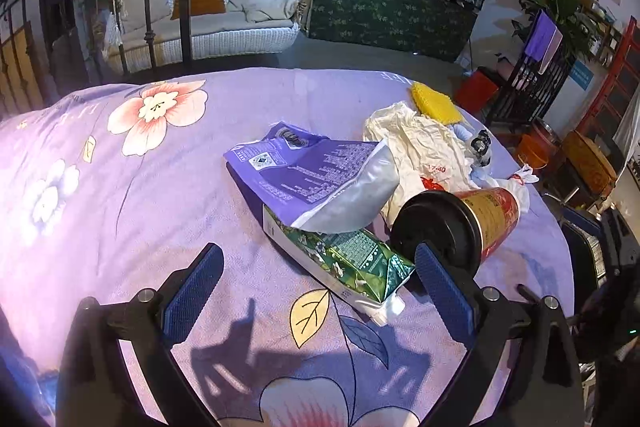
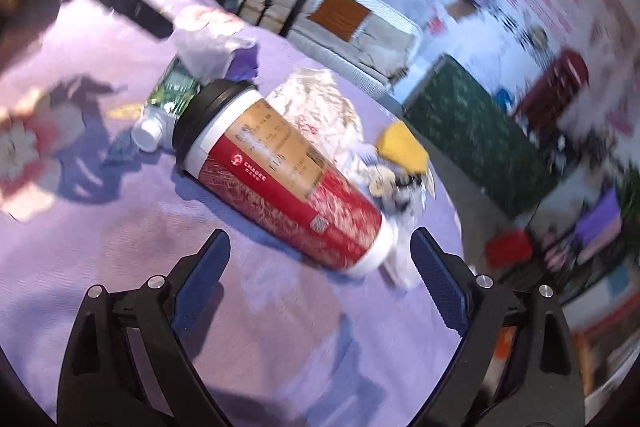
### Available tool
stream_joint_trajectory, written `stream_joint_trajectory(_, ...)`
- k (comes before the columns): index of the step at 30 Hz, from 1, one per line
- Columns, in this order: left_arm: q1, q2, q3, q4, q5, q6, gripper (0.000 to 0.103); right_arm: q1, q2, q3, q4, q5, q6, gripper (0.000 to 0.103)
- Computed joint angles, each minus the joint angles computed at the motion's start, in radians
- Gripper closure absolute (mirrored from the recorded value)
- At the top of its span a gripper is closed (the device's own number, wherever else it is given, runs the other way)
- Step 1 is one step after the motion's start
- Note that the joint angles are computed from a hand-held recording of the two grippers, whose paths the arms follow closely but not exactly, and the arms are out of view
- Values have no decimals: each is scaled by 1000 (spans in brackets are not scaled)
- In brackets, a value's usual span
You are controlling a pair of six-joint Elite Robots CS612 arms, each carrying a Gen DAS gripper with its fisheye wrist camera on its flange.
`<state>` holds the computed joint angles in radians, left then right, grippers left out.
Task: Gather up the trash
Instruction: 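Grasp the purple snack bag with the left tool while the right tool grasps the red paper cup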
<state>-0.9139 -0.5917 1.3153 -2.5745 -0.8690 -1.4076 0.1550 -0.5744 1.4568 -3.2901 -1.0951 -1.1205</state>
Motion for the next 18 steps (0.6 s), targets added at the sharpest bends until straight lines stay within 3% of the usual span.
stream_joint_trajectory(7, 18, -13, 46, -79, -55, -20, 9, 47, 49, -94, 46, -14, -242, 12)
stream_joint_trajectory(11, 34, -22, 78, -143, -96, -46, 9, 66, 84, -120, -7, -18, -353, 12)
stream_joint_trajectory(13, 46, -23, 96, -201, -131, -61, 9, 75, 92, -130, -2, -31, -374, 13)
stream_joint_trajectory(14, 52, -23, 104, -229, -146, -70, 9, 78, 89, -136, 26, -39, -370, 19)
stream_joint_trajectory(18, 75, -18, 117, -305, -192, -90, 9, 79, 84, -139, 27, -28, -327, 21)
